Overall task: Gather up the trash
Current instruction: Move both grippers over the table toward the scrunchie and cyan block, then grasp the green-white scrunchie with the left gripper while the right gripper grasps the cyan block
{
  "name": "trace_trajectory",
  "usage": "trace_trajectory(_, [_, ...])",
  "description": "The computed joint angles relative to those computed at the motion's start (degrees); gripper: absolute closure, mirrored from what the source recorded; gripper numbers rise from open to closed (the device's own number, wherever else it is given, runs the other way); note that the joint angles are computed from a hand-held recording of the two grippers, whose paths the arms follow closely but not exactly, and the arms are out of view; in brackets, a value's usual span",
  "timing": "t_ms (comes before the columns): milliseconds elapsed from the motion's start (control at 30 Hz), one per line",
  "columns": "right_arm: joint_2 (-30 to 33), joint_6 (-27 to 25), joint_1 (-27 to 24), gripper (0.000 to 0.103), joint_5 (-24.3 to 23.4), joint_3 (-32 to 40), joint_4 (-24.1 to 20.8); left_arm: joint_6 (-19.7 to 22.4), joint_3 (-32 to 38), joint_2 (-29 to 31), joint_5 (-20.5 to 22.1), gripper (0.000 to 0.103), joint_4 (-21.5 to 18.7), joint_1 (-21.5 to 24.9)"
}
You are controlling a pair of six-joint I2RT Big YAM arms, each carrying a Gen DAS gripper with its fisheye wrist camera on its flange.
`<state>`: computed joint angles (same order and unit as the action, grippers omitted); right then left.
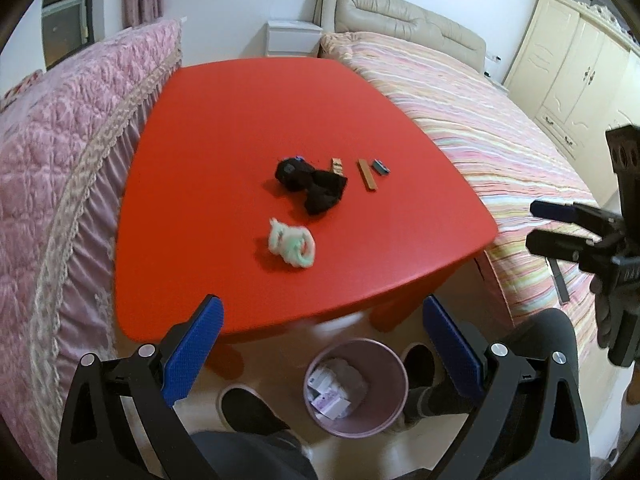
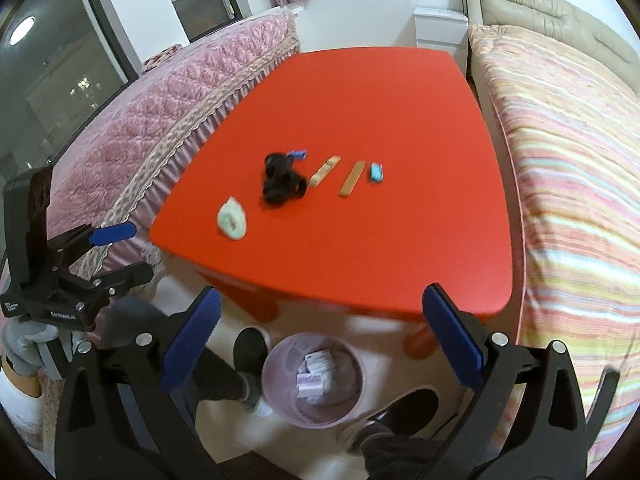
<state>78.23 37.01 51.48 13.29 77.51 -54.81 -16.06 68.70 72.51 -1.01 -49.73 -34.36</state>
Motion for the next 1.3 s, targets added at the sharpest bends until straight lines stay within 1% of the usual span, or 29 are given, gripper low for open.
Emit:
trace_trajectory(233, [5.9, -4.3, -5.3, 0.004, -2.3, 7.0, -3.0, 3.2, 5.0, 5.1, 1.3, 0.008, -2.1, 2.2])
trace_trajectory(467, [14.1, -7.2, -10.1, 0.004, -4.9, 16.0, -8.1, 5.4, 10.5, 11.0, 3.2, 0.008, -5.7, 3.6])
trace_trajectory(667, [21.1, -8.0, -13.2, 0.004, -7.3, 22.9, -12.8, 6.4, 14.5, 15.2, 4.5, 0.008, -8.5, 4.0])
trace_trajectory(800, [24.8, -8.0, -14.5, 0.004, -8.1, 25.9, -15.8, 7.0, 16.6, 17.7, 4.9, 0.008, -10.6, 4.2])
trace_trajectory(967, [27.6, -7.5, -15.7, 0.004, -8.9, 28.1, -17.7, 7.5, 18.3, 20.1, 5.6, 0.008, -12.7, 4.6])
trace_trajectory(1000, [28.0, -7.5, -15.8, 0.005, -8.9, 28.4, -17.8, 7.6, 18.4, 20.4, 5.8, 0.008, -12.8, 4.6])
trace_trajectory(1167, [29.8, -7.1, -16.4, 0.015, -10.0, 29.5, -18.3, 7.6, 18.7, 21.7, 5.7, 0.008, -13.5, 4.8])
trace_trajectory(1233, [30.7, -7.0, -16.5, 0.023, -10.1, 30.2, -18.8, 7.7, 18.8, 22.1, 5.7, 0.008, -13.6, 4.9])
trace_trajectory(1300, [31.1, -6.9, -16.6, 0.027, -10.6, 30.5, -18.6, 7.6, 18.9, 22.4, 5.7, 0.008, -13.7, 5.0])
